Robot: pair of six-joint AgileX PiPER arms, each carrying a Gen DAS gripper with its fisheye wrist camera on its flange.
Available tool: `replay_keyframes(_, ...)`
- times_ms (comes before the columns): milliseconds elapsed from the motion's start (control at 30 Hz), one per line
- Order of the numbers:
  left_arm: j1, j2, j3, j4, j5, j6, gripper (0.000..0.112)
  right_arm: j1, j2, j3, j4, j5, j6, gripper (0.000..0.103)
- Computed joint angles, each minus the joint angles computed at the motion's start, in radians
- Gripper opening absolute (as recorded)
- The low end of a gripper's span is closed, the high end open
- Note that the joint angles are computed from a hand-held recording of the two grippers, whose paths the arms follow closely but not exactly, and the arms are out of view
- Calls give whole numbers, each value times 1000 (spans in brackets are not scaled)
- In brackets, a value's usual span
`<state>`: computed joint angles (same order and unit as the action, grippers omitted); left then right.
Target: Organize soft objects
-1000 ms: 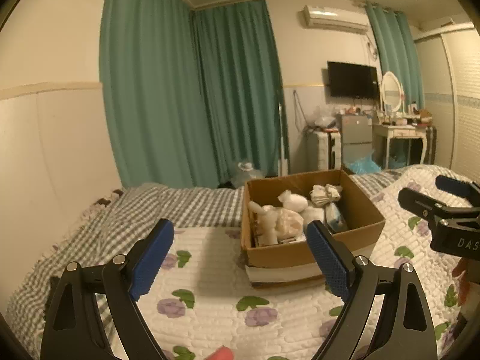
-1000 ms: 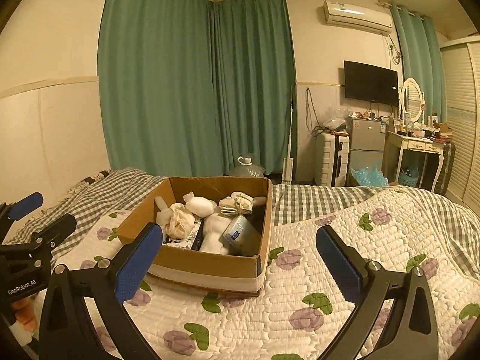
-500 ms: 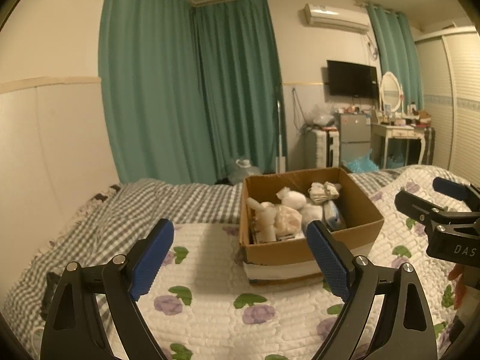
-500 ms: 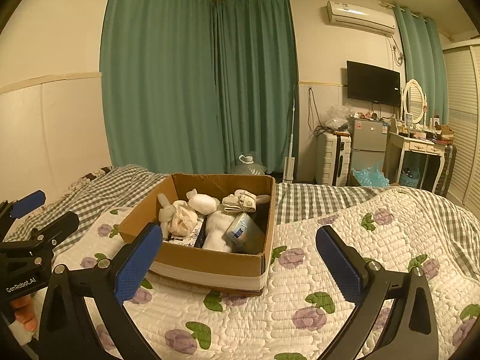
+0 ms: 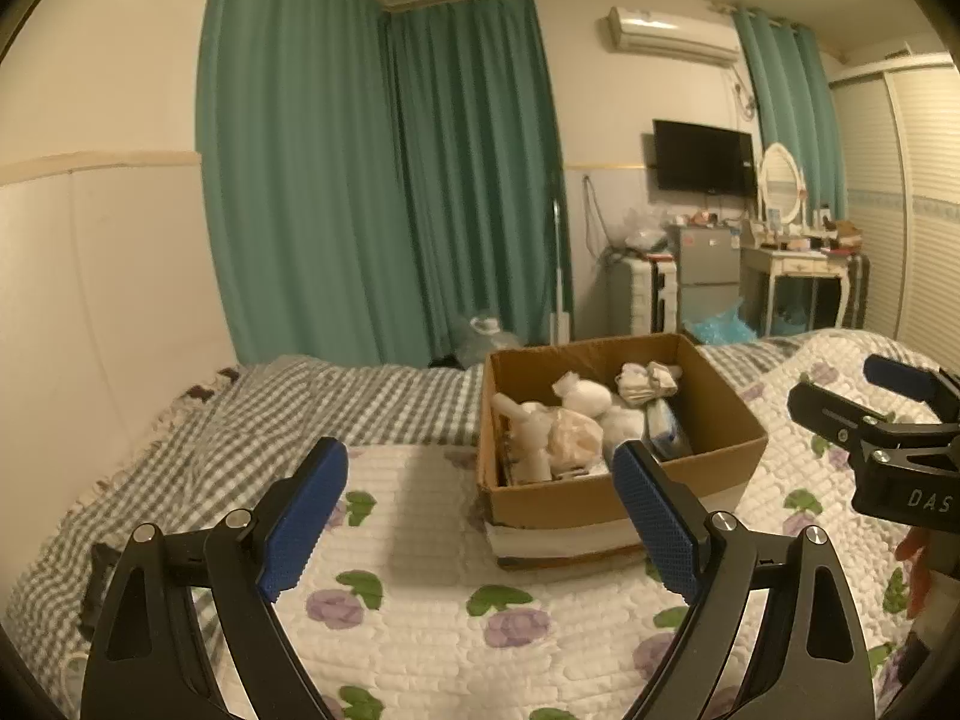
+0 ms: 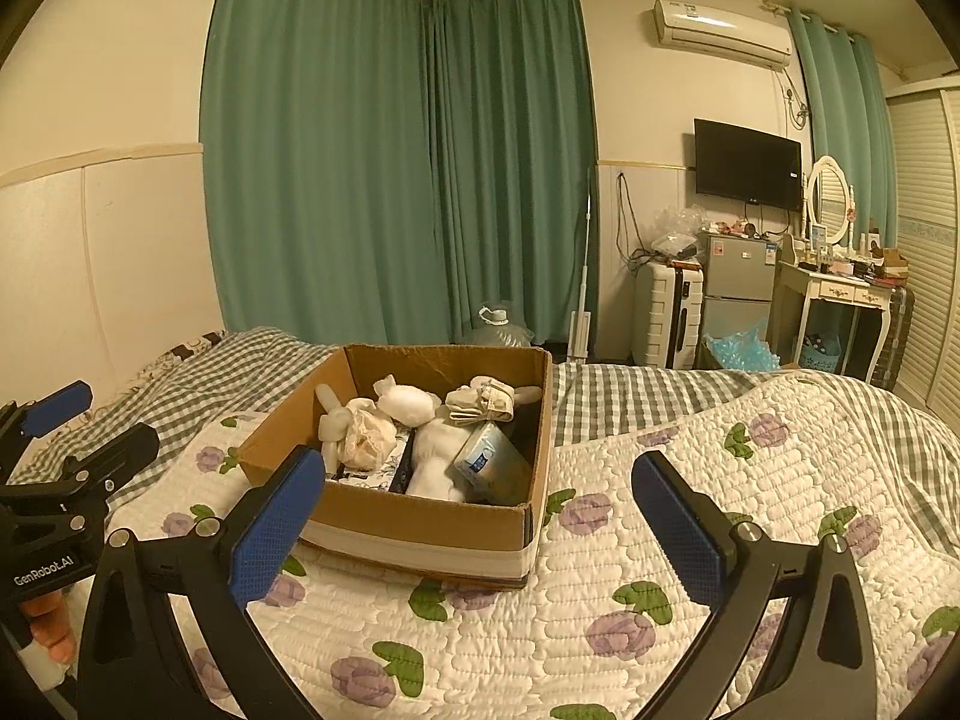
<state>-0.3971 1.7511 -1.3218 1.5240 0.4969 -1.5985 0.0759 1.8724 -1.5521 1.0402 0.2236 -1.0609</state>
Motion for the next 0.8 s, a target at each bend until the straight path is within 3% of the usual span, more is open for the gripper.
replay_keyframes(800,4,1,2,-4,-7,3,91,-2,5,6,50,-2,-56,103)
